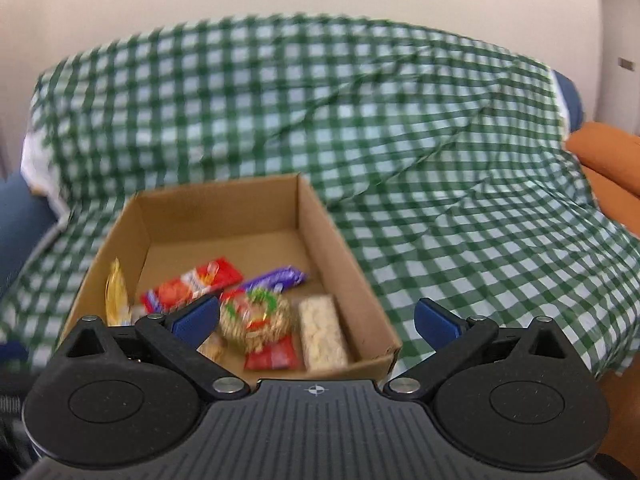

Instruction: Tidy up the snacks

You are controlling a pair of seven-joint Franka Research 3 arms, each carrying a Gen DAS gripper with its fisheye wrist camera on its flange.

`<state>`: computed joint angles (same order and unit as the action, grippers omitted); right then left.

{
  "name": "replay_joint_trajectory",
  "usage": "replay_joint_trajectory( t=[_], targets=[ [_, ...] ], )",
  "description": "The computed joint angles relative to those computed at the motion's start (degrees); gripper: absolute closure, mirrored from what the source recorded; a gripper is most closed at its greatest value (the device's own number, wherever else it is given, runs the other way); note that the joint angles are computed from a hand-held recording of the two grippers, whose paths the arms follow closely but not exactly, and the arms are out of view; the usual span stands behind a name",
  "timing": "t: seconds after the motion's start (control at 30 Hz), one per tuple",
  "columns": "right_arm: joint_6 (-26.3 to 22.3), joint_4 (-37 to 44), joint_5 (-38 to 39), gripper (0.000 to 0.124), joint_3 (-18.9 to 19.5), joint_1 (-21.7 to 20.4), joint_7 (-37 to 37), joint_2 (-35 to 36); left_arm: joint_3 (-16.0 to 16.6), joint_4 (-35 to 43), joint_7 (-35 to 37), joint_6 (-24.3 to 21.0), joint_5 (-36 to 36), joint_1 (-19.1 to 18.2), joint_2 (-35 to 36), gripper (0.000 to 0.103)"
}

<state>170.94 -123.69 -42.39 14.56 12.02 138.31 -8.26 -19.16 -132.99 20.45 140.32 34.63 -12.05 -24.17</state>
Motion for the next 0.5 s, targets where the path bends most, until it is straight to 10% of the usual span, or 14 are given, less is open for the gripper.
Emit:
replay_joint_trajectory(
  t=[0.5],
  targets=[
    [-3.18,3.70,6.59,0.021,-2.86,6.28,-8.70,4.06,1.31,-1.05,0.64,0.87,-4.05,-0.13,0.26,0.000]
  ],
)
